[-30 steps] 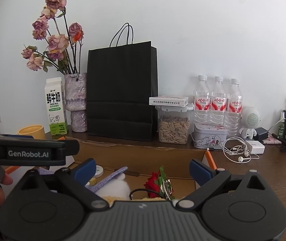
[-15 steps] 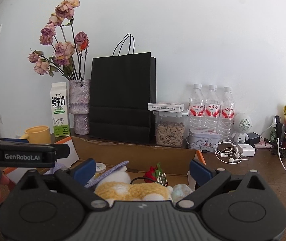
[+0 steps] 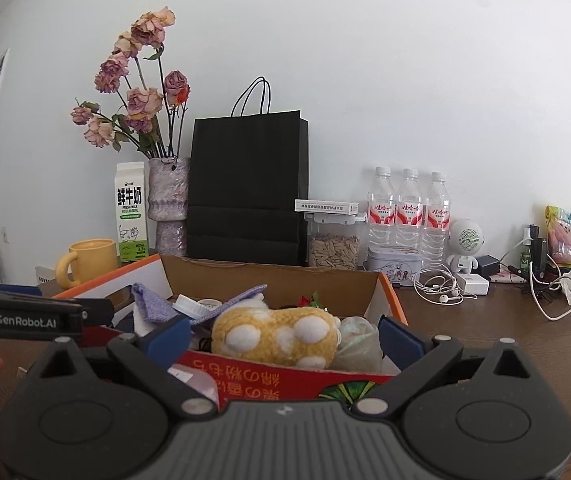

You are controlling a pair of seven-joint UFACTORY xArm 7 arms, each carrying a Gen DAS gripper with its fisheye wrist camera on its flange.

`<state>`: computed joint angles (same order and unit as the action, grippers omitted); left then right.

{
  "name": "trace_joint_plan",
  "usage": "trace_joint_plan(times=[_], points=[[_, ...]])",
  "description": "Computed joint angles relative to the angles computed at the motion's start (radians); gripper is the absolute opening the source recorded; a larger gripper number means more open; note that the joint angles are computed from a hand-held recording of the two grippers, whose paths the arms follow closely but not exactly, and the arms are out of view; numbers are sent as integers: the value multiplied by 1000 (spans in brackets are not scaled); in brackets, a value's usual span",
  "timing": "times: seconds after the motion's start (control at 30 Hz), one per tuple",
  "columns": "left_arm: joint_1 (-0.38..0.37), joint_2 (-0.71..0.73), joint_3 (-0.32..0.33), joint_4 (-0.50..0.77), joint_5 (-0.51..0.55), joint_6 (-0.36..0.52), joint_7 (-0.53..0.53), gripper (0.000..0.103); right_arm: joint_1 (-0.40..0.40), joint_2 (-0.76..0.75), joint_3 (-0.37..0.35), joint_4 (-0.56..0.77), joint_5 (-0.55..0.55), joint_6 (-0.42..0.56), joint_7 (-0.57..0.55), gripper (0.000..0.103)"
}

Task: Organize objects
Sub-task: 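Lift both grippers out of the box back toward the items, then grasp the translucent white bottle with the right gripper while the left gripper grasps the black cable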

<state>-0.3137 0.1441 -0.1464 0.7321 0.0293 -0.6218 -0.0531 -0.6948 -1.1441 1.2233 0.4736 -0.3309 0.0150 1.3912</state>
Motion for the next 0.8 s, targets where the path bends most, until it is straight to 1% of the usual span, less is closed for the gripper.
trace_joint_plan(times=[0.2, 0.4, 0.57, 0.63, 0.8], points=[[49, -65, 7, -92, 101, -18, -106, 103, 114, -48, -11, -39, 16, 70, 54, 103], [86, -137, 30, -162, 230, 16, -172, 103, 193, -18, -23, -36, -16, 124, 72, 103], [106, -174, 53, -199, 307, 56, -186, 103, 223, 31, -17, -10, -39, 159, 73, 103], [115, -183, 66, -206, 353, 73, -207, 103, 226, 59, -14, 3, -47, 170, 68, 103], [129, -190, 84, -209, 403, 111, -222, 103, 219, 116, -8, 30, -59, 184, 60, 103]])
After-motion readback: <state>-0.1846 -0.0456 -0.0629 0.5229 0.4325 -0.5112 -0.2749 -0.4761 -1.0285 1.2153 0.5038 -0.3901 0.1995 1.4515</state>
